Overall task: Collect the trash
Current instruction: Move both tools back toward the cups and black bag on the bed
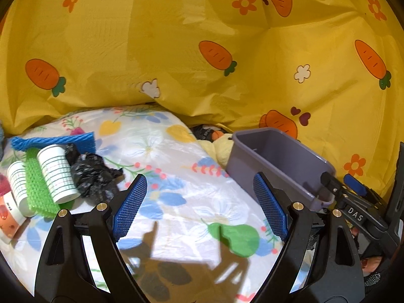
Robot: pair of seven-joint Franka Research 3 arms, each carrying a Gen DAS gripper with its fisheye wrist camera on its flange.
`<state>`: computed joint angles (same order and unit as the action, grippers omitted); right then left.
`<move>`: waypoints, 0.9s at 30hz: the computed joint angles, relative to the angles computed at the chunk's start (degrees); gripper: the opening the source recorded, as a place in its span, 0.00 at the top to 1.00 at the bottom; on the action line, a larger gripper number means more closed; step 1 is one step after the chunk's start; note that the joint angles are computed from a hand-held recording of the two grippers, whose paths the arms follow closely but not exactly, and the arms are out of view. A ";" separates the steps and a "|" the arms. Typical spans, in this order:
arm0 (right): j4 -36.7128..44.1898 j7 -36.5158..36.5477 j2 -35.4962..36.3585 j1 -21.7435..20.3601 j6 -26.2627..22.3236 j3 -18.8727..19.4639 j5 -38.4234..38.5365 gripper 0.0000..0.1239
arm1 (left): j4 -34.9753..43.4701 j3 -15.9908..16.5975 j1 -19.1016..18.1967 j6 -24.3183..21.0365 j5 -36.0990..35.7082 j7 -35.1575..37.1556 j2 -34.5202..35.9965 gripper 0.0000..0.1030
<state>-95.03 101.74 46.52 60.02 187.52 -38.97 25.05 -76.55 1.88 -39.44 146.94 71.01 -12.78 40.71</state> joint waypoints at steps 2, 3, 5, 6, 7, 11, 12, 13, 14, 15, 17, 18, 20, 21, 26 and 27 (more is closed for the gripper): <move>-0.79 -0.04 0.07 1.74 0.59 -0.96 0.27 0.34 | -5.00 0.88 -1.08 -2.62 1.63 -3.11 -3.35 0.18; -0.95 -0.40 -0.05 2.03 0.93 -0.70 0.35 0.34 | -7.26 0.75 -1.24 -4.18 2.43 -4.59 -4.89 0.18; -1.33 -1.86 -0.75 2.00 1.82 0.89 0.37 0.34 | -12.64 0.41 -1.39 -6.90 4.74 -8.50 -8.52 0.18; -1.22 -2.74 -0.95 1.87 2.10 1.75 0.47 0.34 | -15.43 0.11 -1.39 -8.43 5.58 -10.38 -10.40 0.18; -1.08 -3.70 -1.17 1.73 2.38 2.71 0.56 0.34 | -17.89 -0.28 -1.21 -9.66 6.26 -12.05 -12.03 0.18; 0.27 -7.81 -1.72 0.56 3.08 7.14 0.92 0.34 | -26.98 -2.29 0.31 -13.48 7.94 -17.70 -17.94 0.18; 0.81 -8.71 -1.75 0.16 3.05 8.38 0.95 0.34 | -28.98 -2.86 0.77 -14.28 8.26 -18.89 -19.21 0.18; 1.37 -9.58 -1.76 -0.27 2.93 9.64 0.86 0.34 | -31.29 -3.41 1.20 -15.29 8.59 -20.47 -20.67 0.18; 1.97 -10.33 -1.67 -0.58 2.79 10.73 0.75 0.34 | -33.18 -3.99 1.73 -16.01 8.81 -21.73 -21.78 0.18; 2.58 -10.95 -1.50 -0.75 2.66 11.60 0.64 0.34 | -34.99 -4.61 2.29 -16.72 8.86 -22.82 -22.84 0.18; 3.90 -11.99 -1.18 -1.30 2.22 13.53 0.16 0.34 | -38.50 -5.88 3.52 -18.29 8.45 -24.50 -24.99 0.18; 4.74 -12.21 -0.79 -1.31 1.85 14.13 -0.02 0.34 | -40.17 -6.54 4.20 -19.25 7.77 -24.88 -26.09 0.18; 5.94 -12.58 -0.50 -1.81 1.12 15.80 -0.88 0.34 | -43.18 -7.78 5.82 -19.95 6.79 -25.78 -28.18 0.18; 6.59 -12.79 -0.39 -2.41 0.87 17.08 -1.57 0.34 | -44.50 -8.37 6.67 -20.02 6.43 -26.23 -29.12 0.18; 9.92 -13.26 0.88 -3.89 -0.78 21.01 -5.11 0.34 | -49.89 -10.96 11.32 -18.55 5.71 -29.09 -33.02 0.18; 10.67 -13.38 1.21 -4.16 -1.12 21.72 -5.96 0.34 | -50.59 -11.37 12.36 -17.50 6.19 -29.76 -33.44 0.18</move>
<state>-84.36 88.36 47.73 55.86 186.40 -17.25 19.08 -127.14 -9.49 -27.08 129.45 77.20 -42.54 7.27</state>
